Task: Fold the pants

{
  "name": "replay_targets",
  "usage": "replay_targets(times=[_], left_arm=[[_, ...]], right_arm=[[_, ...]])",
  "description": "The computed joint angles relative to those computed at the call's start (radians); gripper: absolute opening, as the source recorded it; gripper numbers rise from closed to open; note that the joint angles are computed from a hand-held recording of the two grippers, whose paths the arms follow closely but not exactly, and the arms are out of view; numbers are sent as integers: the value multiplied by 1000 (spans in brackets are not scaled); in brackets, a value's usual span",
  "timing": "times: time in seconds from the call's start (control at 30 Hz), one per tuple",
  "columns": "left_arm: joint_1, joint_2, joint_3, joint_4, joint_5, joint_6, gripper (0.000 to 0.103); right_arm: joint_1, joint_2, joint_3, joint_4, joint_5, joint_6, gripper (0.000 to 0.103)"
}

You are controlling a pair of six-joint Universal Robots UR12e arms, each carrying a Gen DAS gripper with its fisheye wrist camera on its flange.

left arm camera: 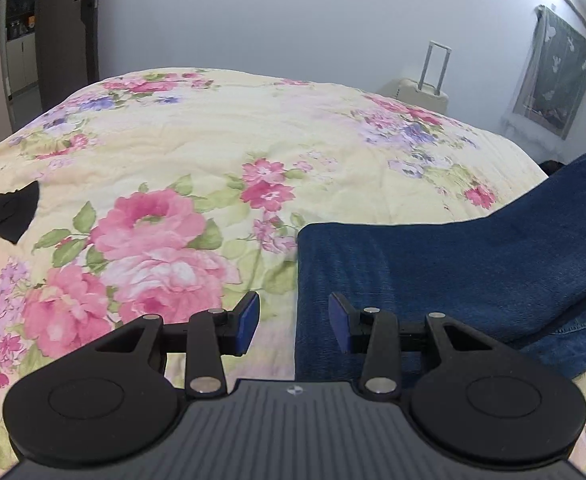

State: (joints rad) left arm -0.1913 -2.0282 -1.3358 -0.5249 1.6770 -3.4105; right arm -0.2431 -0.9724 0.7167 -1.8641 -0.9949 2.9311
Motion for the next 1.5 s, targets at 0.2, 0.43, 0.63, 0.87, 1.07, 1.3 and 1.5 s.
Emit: replay_targets(times=[0.2, 0.43, 0.63, 0.87, 1.07, 1.3, 1.5], left_arm=[[-19, -53, 70, -42, -23, 18, 46], [-41, -116, 151, -131, -35, 60, 46], [-58, -150, 193, -213, -11, 93, 45], [-70, -173, 232, -267, 24, 96, 45], [-82, -187, 260, -299, 57, 89, 45], [-88, -200, 291, -348, 81, 55, 45], [-95, -210, 316, -385, 105, 44, 45]], right_arm=[[-79, 39, -34, 57, -47, -60, 3], [-126, 87, -13, 42, -108, -73, 3], [-154, 108, 55, 80, -133, -37, 5], [-200, 80, 146, 63, -173, -4, 14], [-270, 65, 187, 105, 61, 77, 48], [-277, 99, 207, 113, 206, 148, 49], [-270, 164, 194, 64, 261, 271, 46]])
